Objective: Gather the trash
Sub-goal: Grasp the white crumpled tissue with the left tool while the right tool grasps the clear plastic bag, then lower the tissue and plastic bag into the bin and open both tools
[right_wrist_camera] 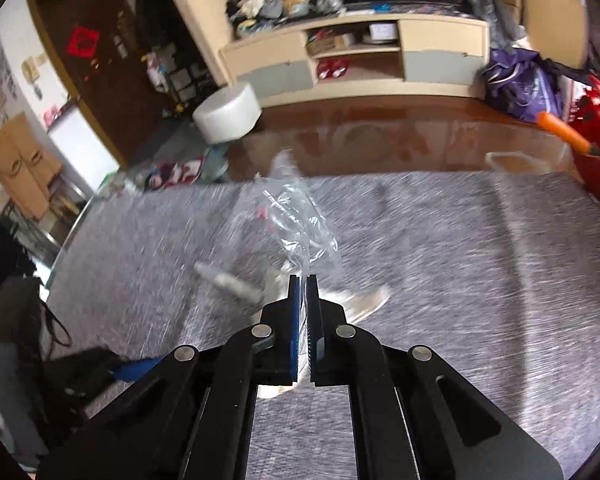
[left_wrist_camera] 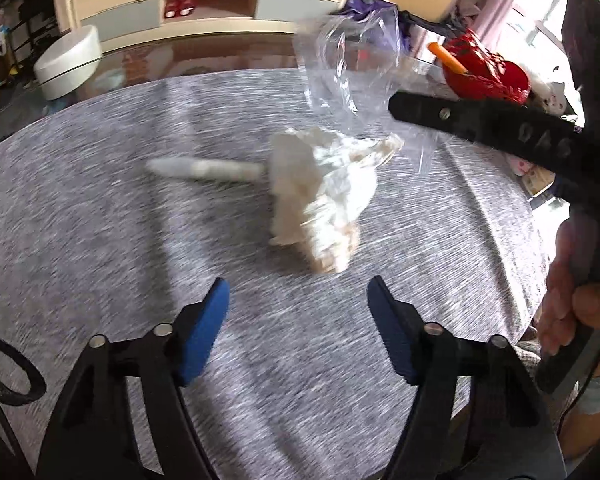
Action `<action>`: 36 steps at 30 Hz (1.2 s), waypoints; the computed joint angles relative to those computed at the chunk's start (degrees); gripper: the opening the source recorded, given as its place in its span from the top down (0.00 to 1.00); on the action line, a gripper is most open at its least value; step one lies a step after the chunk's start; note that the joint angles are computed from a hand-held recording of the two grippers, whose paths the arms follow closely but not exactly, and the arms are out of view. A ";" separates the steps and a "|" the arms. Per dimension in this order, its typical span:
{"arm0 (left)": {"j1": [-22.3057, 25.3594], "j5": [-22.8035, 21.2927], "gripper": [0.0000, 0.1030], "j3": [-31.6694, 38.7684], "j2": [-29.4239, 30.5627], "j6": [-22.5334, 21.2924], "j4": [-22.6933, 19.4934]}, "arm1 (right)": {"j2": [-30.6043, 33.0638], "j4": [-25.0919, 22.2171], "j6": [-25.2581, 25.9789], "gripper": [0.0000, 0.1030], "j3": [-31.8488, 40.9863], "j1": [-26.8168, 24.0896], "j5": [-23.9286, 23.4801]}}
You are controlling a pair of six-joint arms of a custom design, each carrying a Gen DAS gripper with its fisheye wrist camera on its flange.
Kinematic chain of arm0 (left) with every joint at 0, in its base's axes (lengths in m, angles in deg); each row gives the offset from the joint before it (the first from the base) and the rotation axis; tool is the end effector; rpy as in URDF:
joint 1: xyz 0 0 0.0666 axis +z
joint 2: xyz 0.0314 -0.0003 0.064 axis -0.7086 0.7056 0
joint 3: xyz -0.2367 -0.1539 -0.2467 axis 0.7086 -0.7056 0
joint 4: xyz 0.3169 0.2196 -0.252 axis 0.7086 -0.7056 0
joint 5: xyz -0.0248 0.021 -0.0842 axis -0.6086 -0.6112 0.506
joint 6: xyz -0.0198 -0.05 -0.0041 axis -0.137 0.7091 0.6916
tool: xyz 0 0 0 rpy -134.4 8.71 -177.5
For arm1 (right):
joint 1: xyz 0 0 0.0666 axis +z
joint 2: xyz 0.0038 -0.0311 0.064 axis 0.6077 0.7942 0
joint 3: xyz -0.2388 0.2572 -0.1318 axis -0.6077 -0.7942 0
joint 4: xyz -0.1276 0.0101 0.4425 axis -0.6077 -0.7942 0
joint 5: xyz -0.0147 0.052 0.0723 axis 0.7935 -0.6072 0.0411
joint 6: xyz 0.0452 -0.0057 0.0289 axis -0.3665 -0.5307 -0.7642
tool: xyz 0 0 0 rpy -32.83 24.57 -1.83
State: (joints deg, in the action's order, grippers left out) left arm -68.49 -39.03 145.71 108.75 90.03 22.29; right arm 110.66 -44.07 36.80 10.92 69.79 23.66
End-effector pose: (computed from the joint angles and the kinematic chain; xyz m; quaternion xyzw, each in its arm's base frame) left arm 0.3531 -0.1516 0.4020 -0.0901 0.9641 -0.1011 0.2285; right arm 0.4528 0.2984 0.4471 -0.2512 0.9011 0.2371 0.2621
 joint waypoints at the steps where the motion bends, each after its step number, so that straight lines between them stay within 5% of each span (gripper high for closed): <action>1: -0.18 0.32 0.41 0.43 0.94 -0.35 0.76 | -0.30 0.07 -0.13 0.95 -0.14 -0.45 0.04; 9: -0.16 1.82 0.69 1.72 6.22 -1.20 4.00 | -0.56 0.24 0.28 0.95 -0.55 -3.68 -1.23; 11: 0.07 2.38 0.97 1.42 6.16 -1.27 4.22 | -0.89 0.22 0.43 0.95 -0.97 -3.92 -1.39; 25: -6.45 -7.75 0.98 -0.08 -5.16 3.33 -2.23 | -9.99 -2.07 1.12 0.95 -5.76 -1.65 -0.63; 36: -21.42 -19.07 0.98 0.81 -15.60 15.87 -12.89 | -22.23 -5.69 0.47 0.95 -12.17 1.89 -0.34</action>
